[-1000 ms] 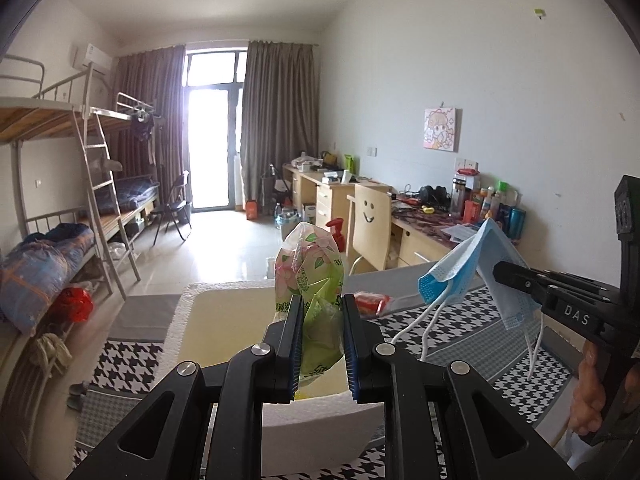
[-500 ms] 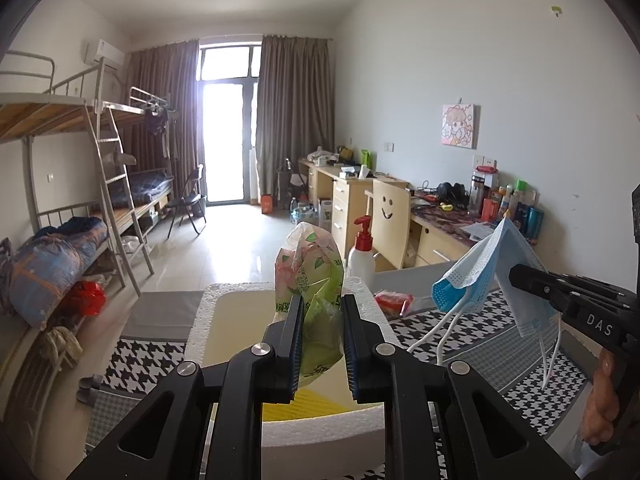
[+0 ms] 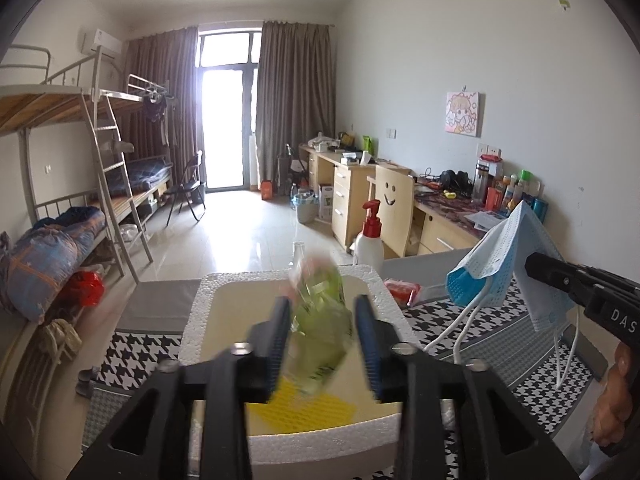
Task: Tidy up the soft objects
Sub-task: 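Open the left gripper to drop the green bag into the foam box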
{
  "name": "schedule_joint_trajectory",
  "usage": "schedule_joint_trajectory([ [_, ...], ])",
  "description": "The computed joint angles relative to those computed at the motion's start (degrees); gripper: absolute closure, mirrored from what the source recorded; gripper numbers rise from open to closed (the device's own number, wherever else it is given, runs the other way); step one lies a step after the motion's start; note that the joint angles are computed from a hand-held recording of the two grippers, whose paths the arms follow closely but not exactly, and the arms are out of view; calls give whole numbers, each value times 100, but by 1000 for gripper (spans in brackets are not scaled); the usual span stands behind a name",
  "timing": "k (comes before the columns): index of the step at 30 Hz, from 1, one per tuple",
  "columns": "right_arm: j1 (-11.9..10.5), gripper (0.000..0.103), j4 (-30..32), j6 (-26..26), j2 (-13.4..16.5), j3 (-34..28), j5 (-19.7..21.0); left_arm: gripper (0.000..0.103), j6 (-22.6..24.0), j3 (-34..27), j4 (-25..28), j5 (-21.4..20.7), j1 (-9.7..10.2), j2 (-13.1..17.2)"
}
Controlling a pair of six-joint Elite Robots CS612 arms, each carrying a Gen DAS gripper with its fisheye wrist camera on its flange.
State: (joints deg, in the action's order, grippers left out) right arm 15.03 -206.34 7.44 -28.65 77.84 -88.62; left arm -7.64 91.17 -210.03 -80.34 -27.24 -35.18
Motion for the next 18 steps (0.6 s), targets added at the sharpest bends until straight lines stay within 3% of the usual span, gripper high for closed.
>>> schedule_joint_trajectory([
  [2,2,97,18,19,3,-16,-26,32,-65,2,-42,-8,22,10],
  [7,8,97,109,10,31,-85,-24,14,-222,42,-152,122,49,1],
  [13,18,97,218,3,69,-194,55,5,-237,120,-302,336,38,-20],
  [18,34,97,310,-17,95,-272,156,5,-204,200,-407,474,52,-51],
])
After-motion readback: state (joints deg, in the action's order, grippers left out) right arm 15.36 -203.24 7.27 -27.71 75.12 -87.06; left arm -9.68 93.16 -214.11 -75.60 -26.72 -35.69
